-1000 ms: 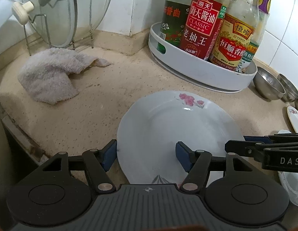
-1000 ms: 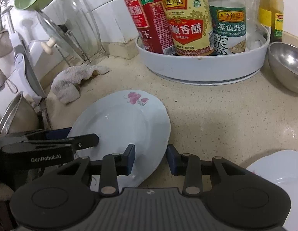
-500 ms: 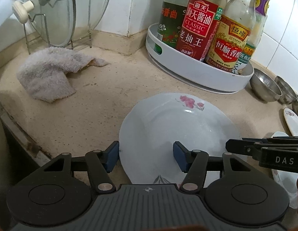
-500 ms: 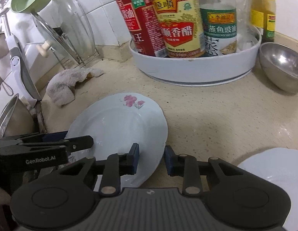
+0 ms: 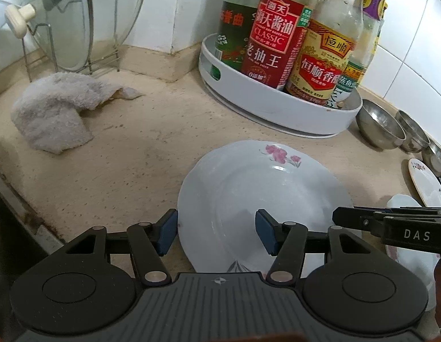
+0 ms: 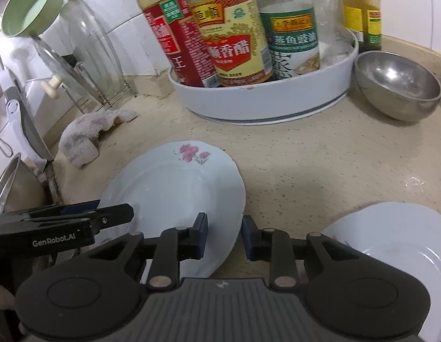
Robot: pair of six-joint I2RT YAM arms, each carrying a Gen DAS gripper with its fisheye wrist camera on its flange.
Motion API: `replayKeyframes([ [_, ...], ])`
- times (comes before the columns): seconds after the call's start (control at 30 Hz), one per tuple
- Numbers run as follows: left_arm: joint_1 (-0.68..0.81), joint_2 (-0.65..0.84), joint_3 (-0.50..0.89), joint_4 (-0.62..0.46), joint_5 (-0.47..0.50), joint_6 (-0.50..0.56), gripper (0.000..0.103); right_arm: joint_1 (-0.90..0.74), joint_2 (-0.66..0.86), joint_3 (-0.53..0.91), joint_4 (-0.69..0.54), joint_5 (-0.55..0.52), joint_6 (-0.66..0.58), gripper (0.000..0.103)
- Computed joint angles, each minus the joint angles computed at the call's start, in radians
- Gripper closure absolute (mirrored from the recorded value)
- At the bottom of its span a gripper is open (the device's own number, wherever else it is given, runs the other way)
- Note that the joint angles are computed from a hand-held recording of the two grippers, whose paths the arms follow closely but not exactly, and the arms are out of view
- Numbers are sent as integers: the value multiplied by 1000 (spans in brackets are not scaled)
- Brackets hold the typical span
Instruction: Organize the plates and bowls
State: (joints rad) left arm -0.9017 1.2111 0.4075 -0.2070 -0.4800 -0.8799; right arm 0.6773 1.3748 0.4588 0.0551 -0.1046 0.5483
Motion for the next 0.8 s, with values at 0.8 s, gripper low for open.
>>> replayKeyframes([
  [0.8,30,-194,-29,29,67,134,27,-95,-62,-34,-21,-45,-11,94],
])
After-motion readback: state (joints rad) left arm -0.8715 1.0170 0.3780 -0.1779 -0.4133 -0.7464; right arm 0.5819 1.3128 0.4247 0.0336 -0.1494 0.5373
